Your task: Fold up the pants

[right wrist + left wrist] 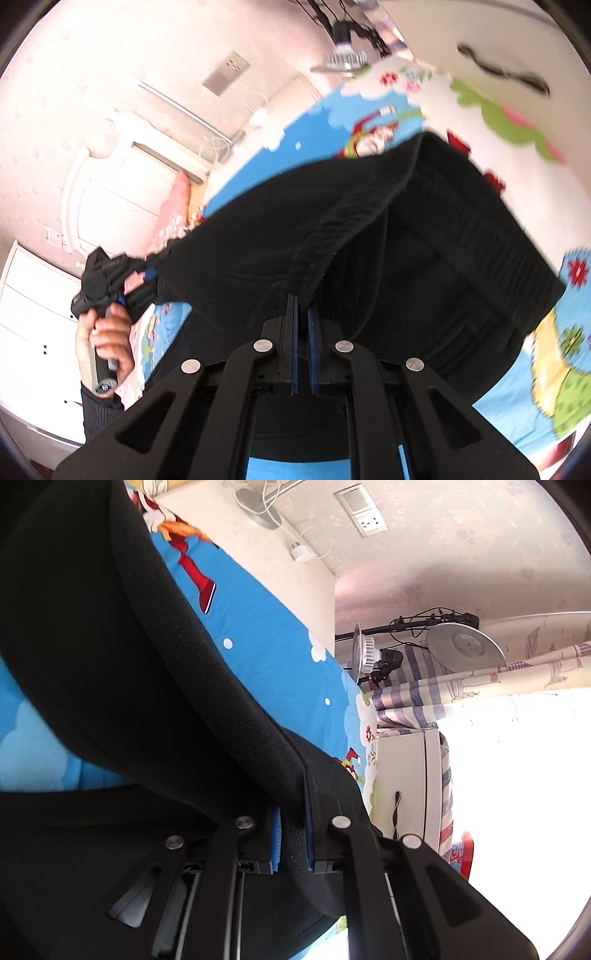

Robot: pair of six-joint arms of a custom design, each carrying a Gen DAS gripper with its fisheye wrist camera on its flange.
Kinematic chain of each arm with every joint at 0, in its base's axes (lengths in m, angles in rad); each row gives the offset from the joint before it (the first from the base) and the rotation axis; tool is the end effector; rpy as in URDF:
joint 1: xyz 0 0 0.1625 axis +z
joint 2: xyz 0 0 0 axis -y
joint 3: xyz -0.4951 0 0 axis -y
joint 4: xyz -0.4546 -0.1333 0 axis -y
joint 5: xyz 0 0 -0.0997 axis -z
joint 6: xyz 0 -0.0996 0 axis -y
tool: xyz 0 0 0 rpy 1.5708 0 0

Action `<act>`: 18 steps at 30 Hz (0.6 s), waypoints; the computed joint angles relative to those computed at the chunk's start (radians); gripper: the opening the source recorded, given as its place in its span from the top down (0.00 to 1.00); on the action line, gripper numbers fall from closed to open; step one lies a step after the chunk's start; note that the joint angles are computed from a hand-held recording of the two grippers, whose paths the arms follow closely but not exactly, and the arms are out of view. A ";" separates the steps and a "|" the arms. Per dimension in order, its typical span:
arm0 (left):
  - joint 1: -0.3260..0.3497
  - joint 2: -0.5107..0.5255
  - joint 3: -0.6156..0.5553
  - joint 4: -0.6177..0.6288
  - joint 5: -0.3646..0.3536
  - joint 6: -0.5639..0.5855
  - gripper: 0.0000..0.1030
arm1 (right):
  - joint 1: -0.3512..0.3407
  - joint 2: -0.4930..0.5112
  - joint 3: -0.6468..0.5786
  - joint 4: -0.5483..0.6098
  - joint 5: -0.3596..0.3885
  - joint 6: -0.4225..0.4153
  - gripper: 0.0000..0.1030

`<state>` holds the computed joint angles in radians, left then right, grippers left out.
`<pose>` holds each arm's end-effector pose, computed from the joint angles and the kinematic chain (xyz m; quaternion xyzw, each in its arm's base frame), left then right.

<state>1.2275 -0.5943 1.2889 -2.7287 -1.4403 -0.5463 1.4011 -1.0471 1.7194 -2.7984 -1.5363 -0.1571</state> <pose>-0.1628 -0.8899 0.1050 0.1133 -0.9647 0.2341 0.0413 0.0097 -0.7529 0.2761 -0.0013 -0.9616 0.2731 0.0282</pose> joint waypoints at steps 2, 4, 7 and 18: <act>-0.025 -0.035 0.067 -0.041 0.043 -0.017 0.91 | 0.002 -0.015 -0.006 -0.002 0.012 -0.015 0.91; -0.074 -0.082 0.172 -0.108 0.129 -0.031 0.91 | 0.004 -0.038 -0.009 -0.008 0.019 -0.034 0.91; -0.139 -0.136 0.342 -0.240 0.195 -0.050 0.91 | 0.006 -0.064 -0.013 -0.018 0.023 -0.048 0.91; -0.177 -0.073 0.616 -0.465 0.209 -0.147 0.90 | -0.086 -0.088 0.066 0.054 -0.160 -0.065 0.89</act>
